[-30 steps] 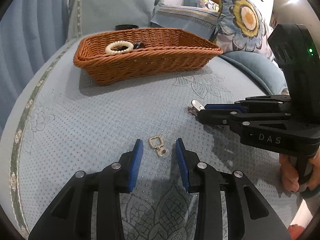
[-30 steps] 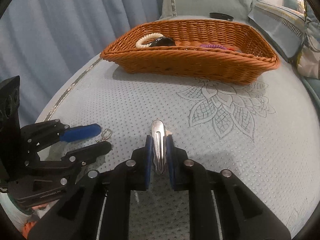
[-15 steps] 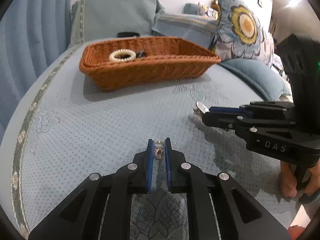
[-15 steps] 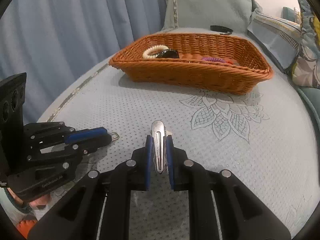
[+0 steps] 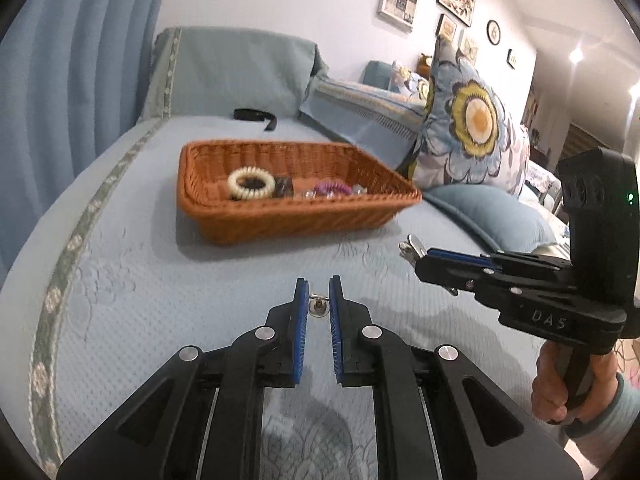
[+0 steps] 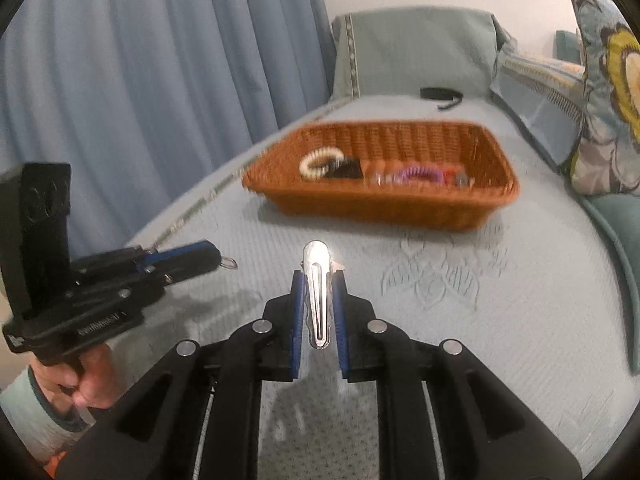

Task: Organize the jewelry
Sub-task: 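Carry the ring and silver clip into the wicker basket and open both tools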

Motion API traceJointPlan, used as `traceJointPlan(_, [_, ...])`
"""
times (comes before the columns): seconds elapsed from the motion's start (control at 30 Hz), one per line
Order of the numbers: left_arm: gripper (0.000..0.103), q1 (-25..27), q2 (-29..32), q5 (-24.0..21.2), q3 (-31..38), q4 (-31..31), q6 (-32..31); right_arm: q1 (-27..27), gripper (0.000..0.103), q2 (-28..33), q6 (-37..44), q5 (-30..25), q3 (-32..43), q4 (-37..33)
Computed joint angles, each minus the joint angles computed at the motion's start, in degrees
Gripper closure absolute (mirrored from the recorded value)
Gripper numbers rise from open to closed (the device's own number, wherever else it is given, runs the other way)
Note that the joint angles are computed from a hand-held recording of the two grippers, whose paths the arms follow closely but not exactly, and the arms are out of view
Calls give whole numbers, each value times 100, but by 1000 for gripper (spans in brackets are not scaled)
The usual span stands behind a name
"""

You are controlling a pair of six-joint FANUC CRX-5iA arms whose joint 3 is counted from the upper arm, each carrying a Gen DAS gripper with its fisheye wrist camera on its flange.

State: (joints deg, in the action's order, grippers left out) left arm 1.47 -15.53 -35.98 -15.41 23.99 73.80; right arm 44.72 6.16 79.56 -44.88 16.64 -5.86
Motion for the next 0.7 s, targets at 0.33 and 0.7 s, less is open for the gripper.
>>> traceJointPlan(0.33, [94, -117, 890, 348, 1052, 77, -129, -417, 91, 911, -154, -222, 1463, -3])
traceJointPlan(0.7, [94, -135, 2504, -137, 2998, -81, 316, -1078, 91, 3239, -698, -2393, 5029, -823])
